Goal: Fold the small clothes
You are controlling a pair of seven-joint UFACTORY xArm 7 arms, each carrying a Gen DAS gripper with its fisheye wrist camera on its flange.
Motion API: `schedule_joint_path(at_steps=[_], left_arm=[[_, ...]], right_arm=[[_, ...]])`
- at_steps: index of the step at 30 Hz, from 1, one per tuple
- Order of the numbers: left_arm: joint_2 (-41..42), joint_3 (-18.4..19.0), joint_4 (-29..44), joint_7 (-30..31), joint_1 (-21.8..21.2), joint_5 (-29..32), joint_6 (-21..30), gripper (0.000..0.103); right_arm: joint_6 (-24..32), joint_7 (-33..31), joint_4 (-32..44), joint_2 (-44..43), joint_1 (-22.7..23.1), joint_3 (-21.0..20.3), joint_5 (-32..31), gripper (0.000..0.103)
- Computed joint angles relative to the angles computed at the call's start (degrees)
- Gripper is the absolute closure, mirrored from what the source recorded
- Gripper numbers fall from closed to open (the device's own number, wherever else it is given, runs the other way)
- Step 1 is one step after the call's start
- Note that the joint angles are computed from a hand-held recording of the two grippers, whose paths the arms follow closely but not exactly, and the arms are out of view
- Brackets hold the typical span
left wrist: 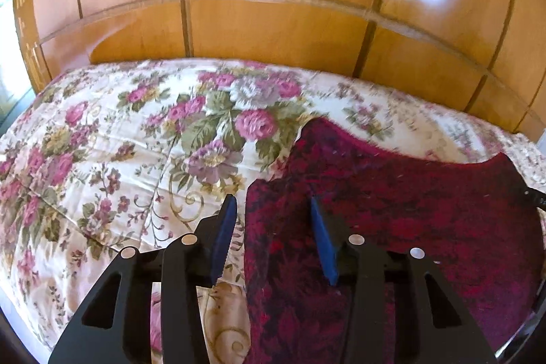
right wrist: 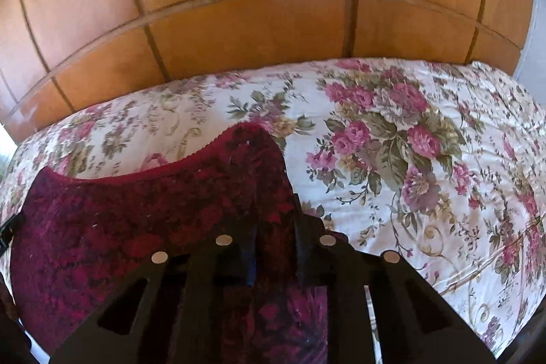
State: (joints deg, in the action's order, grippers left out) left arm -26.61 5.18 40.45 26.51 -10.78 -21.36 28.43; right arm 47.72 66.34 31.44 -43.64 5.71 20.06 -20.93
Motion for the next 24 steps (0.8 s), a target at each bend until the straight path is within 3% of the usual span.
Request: schedule_joint_path(at_steps=[4, 6, 13, 17, 19, 20, 24], left_arm=[[1.5, 1.2, 0.7, 2.5, -1.2, -1.7, 1.2, 0.061], [2.3, 2.9, 1.9, 5.9, -2.6, -4.4, 3.5, 0.087], [6.2, 0.2, 4.2, 5.7, -0.9, -5.2, 2.4, 0.090], [7.6, -0.6, 5.4, 4.1, 0.5, -6.2, 4.5, 0.085], [5.5, -2.1, 3.9, 2.2, 2.0, -4.1, 2.8, 0.065], [4.2, -2.6, 2.8, 0.9, 2.6, -3.1, 1.5, 0.056], [-1.5, -0.7, -0.5, 0.3, 2.4, -3.2, 1.3, 0.056]], right_arm=[[-0.6, 1.2, -1.0, 2.6, -0.3, 0.0, 0.0, 0.086], [-0.8, 1.5, -1.3, 2.1, 0.1, -0.2, -0.1, 0.086], [-1.3, 3.4, -1.3, 1.2, -0.7, 0.1, -1.0, 0.086], [-2.5, 3.9, -1.8, 5.6, -0.9, -1.1, -0.2, 0.082], [-3.1, 3.9, -2.3, 4.9, -0.5, -1.7, -0.3, 0.079], [-3.1, 3.5, -2.3, 4.7, -0.2, -2.2, 0.1, 0.072], [-3.1, 2.8, -4.6, -1.6, 1.3, -3.0, 2.1, 0.060]])
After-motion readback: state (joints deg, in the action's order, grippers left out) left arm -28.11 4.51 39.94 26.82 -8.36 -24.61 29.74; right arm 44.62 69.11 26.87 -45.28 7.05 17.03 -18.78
